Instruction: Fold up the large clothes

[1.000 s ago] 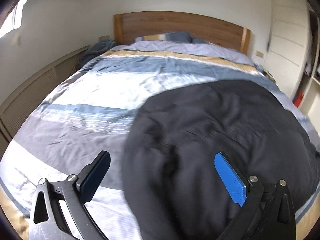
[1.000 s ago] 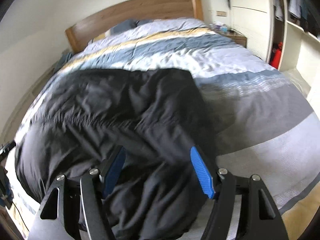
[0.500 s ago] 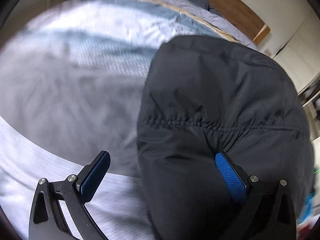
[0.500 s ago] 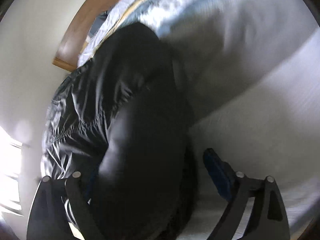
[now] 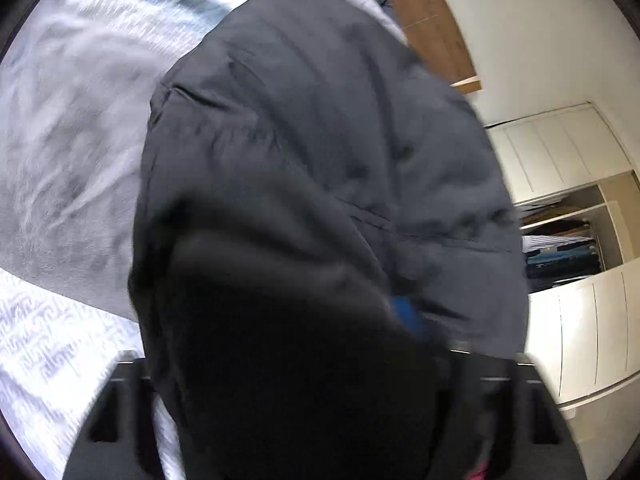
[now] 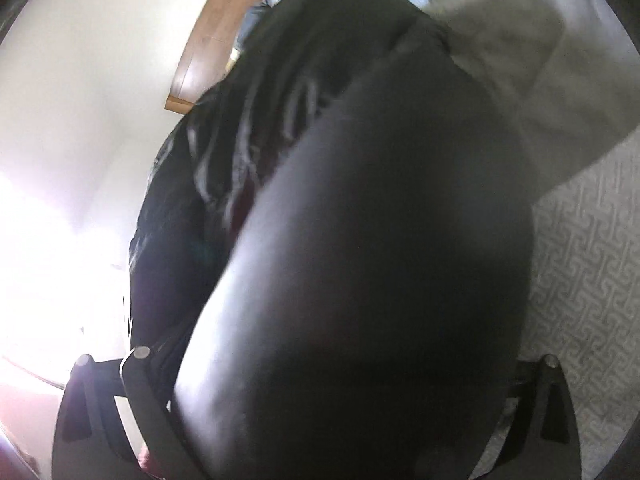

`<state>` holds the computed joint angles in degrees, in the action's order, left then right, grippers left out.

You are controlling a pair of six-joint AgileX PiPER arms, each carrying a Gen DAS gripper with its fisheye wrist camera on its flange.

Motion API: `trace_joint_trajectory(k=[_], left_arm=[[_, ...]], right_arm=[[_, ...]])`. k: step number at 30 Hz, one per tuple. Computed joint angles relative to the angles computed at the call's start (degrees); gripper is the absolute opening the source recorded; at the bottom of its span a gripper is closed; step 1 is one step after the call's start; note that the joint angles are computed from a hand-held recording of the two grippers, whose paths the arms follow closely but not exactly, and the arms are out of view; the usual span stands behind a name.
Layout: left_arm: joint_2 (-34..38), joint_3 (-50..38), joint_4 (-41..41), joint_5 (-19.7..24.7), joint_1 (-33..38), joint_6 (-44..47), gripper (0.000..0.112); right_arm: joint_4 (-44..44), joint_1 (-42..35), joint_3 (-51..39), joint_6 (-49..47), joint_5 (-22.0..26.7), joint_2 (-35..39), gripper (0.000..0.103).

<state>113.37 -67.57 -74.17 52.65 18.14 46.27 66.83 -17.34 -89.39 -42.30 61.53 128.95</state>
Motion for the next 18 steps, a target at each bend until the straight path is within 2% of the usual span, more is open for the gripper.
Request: trace_joint_trajectory(k=[1,3,5,6,8,13,18], left_arm=[[-2.03,0.49,0.57,-0.99,-0.94,-0.50,0.038],[-5.40,0.54,2.88,-3.42,-3.11,-3.14,0.024],[-8.39,-0.27,4.61,-4.76,-5.27,-5.87,0.020],[-10.48,-0.47,4.60,-5.11,-6.37,-6.96,0.019],[-14.15,-0.53,4.25,-5.46,-8.28,-8.54,0.018],[-26.04,0.90,4.86,-3.94,-10.27,-10.88,0.017],[-36.40,7.65,4.91,-0.64,-7.69,-10.59,0.018]], right_arm=[[-0.12,0.62,0.28,-0.37,-0.58,-1.18,0.091],[-1.16,1.78,0.08,-0.16,-2.00,-3.28,0.067],[-0.68,2.51,-0.63,1.02,-2.25,-5.02,0.053],[-0.20,2.92,-0.88,1.11,-2.26,-6.35,0.050],[-0.31,3.96,-1.78,1.60,-2.10,-9.49,0.047],[1.49,3.82,-0.04,0.23,1.34,-18.00,0.047],[5.39,-0.01,10.35,-4.69,6.45,-28.64,0.047]])
